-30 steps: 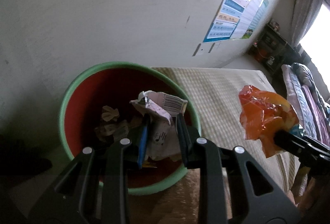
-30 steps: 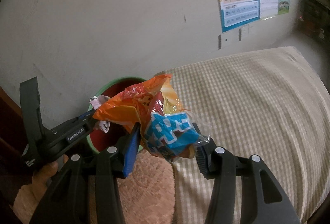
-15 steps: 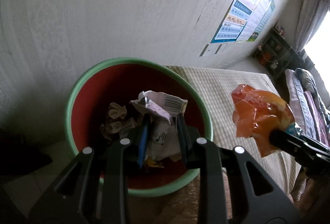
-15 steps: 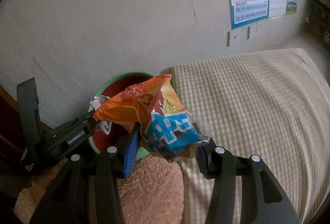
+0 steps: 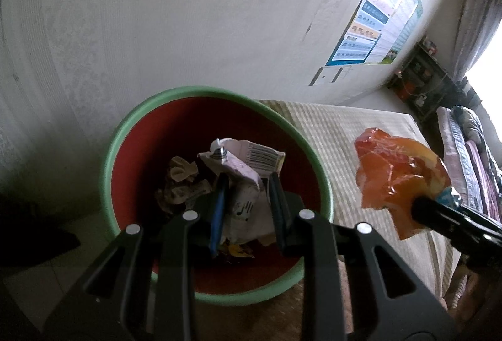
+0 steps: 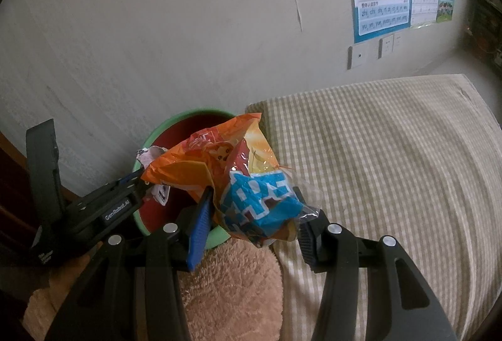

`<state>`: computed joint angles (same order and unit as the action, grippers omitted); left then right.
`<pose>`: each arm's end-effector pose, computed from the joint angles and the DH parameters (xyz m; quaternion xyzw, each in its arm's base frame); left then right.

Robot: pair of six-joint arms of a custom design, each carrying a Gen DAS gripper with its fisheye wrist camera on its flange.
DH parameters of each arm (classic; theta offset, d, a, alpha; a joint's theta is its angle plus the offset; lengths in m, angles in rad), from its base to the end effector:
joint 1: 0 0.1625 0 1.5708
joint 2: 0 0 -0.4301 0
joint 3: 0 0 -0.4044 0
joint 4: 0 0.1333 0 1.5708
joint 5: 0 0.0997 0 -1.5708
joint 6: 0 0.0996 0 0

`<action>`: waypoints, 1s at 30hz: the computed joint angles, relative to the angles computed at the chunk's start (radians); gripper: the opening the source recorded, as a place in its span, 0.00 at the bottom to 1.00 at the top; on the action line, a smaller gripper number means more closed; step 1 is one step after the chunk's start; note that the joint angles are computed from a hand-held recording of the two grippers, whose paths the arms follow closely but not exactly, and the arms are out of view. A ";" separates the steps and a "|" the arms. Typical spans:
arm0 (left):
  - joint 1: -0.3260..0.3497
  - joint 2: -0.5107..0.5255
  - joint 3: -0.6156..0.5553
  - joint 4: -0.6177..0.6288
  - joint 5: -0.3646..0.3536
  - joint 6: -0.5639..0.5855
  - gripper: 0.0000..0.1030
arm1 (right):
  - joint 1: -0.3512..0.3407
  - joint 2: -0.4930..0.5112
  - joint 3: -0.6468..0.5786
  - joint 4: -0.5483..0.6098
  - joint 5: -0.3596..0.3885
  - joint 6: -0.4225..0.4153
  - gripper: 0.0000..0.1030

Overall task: Collect trash
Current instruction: 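Open both tools to drop the paper and bag into the bucket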

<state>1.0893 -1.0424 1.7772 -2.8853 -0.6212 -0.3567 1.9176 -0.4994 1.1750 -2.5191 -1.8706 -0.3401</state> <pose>-0.1028 -0.6594 0.2689 -0.0773 0.8588 -0.4105 0.2967 0.3746 -0.7310 0.0508 0.3108 -0.9292 0.1349 0.1475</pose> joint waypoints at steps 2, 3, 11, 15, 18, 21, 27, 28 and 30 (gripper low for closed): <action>0.002 0.001 0.001 0.000 0.001 -0.004 0.24 | 0.001 -0.002 -0.001 0.007 -0.002 0.001 0.46; 0.003 0.001 0.001 0.001 0.003 -0.005 0.24 | 0.001 -0.002 0.000 0.007 -0.004 0.001 0.46; 0.011 0.003 -0.005 0.007 -0.003 -0.011 0.24 | 0.003 0.006 -0.008 0.019 -0.008 0.001 0.46; 0.013 0.005 -0.007 0.004 -0.003 -0.007 0.24 | 0.002 0.008 -0.014 0.026 -0.011 -0.001 0.46; 0.016 0.009 -0.011 0.005 -0.002 -0.006 0.24 | 0.002 0.009 -0.014 0.026 -0.014 -0.007 0.46; 0.020 0.011 -0.013 0.009 0.006 -0.012 0.24 | 0.003 0.014 -0.020 0.025 -0.013 -0.013 0.47; 0.025 0.009 -0.009 0.006 0.027 -0.035 0.46 | 0.012 0.051 -0.055 0.014 -0.019 -0.043 0.47; 0.025 0.008 -0.008 0.009 0.033 -0.040 0.54 | 0.013 0.062 -0.068 0.021 -0.021 -0.047 0.49; 0.021 0.005 0.001 -0.014 0.045 -0.036 0.63 | 0.011 0.067 -0.076 0.030 -0.004 -0.048 0.62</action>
